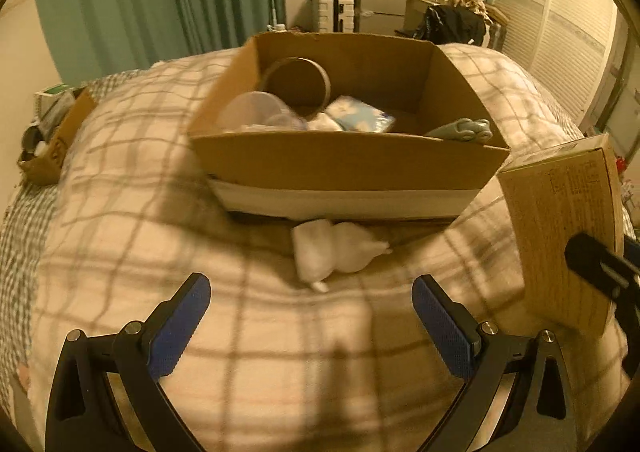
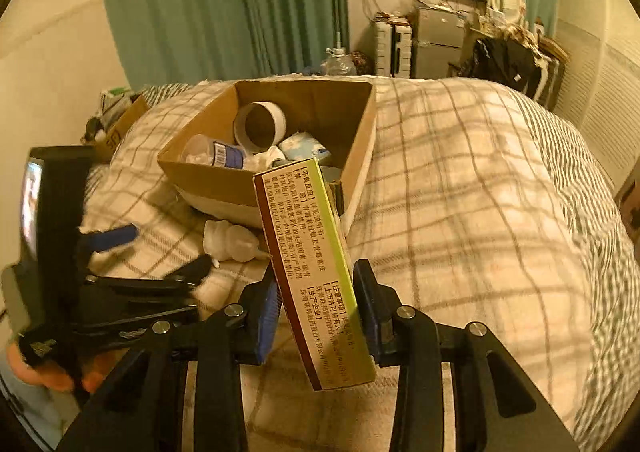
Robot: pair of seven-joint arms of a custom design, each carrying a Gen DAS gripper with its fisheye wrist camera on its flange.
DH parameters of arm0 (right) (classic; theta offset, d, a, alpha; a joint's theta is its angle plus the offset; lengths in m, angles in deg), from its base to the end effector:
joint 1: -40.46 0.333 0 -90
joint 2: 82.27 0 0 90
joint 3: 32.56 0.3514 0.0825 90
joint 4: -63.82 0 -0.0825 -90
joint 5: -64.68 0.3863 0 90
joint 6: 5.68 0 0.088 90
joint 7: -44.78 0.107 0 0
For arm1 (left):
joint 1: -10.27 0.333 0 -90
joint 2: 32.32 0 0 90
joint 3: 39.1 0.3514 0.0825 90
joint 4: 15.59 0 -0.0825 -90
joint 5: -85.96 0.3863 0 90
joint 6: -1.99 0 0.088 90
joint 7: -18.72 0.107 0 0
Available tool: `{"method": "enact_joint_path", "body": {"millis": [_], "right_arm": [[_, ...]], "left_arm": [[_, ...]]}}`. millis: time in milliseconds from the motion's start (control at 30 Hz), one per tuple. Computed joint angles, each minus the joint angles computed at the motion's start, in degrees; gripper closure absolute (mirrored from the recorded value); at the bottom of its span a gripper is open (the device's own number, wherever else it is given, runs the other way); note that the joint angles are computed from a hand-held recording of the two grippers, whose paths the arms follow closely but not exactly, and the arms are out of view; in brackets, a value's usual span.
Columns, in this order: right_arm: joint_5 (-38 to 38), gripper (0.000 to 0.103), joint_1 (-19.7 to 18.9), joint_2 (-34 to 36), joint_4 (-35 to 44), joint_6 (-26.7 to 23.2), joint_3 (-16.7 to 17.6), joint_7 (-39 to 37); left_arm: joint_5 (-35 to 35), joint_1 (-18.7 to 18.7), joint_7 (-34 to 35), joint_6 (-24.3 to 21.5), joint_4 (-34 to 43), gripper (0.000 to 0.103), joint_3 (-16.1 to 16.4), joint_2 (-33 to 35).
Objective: Organize objects
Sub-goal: 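Grasp the white figurine with the left gripper while the right grasps the medicine box, then place the figurine and medicine box into the box and open both grippers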
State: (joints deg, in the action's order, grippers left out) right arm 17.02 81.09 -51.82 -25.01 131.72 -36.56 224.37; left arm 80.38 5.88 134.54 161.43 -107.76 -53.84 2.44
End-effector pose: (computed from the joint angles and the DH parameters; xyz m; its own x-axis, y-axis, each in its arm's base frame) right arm 0.5951 0.4475 0.4060 -0.3278 -0.9415 -0.0782 -0.6828 0.2933 -0.6691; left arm 0.7290 -0.2060 0.3761 -0.5692 -0.8216 -0.0300 -0.6644 0.4811 -0.5720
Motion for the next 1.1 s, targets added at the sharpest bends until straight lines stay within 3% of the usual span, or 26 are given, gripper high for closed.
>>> {"method": "enact_joint_path", "body": {"millis": [233,333,500,633,733,800,833,867,900,1100], "right_arm": [[-4.38,0.069,1.49,-1.50,-3.07,3.84,-2.11,7.57],[-7.88,0.071,2.08,-3.77,-5.07,0.81,-2.43,11.83],[-7.57,0.074,-1.22,-5.16,-5.82,-2.70,0.08,10.95],[-5.80,0.074,-3.70,-4.11,-5.61,-0.41,1.10,9.57],[-5.39,0.074,-3.53,-3.27,-4.98,-0.06,0.93,9.01],[-5.29,0.074,-3.30,-3.18,-4.94,-0.21,0.70,8.78],[-5.21,0.074,-3.25,-3.14,-4.91,-0.23,0.63,8.66],[-5.20,0.074,-3.15,-3.13,-4.93,-0.28,0.55,8.69],[-5.24,0.074,-2.99,-3.16,-5.00,-0.39,0.47,8.94],[-5.97,0.074,-2.04,-3.68,-5.21,-1.76,0.47,10.12]], "left_arm": [[2.19,-2.00,-2.08,-0.02,2.33,0.000,1.34,2.82],[2.63,-2.41,-2.61,-1.28,4.81,0.000,1.34,4.55],[3.60,-3.53,-3.26,-3.99,9.16,0.000,1.67,7.30],[4.04,-4.17,-3.41,-5.33,11.85,0.001,1.72,9.12],[3.98,-4.48,-3.48,-6.05,14.10,0.008,1.67,10.98],[3.87,-4.69,-3.93,-8.41,16.29,0.023,1.75,12.38],[3.33,-4.43,-3.95,-11.21,18.34,0.024,1.35,13.52],[2.91,-4.20,-3.84,-11.50,18.59,0.026,1.13,13.72],[2.69,-4.08,-3.85,-10.78,18.01,0.035,1.16,13.41],[-0.13,-0.91,0.06,-7.20,9.71,0.035,-1.25,7.98]]}}
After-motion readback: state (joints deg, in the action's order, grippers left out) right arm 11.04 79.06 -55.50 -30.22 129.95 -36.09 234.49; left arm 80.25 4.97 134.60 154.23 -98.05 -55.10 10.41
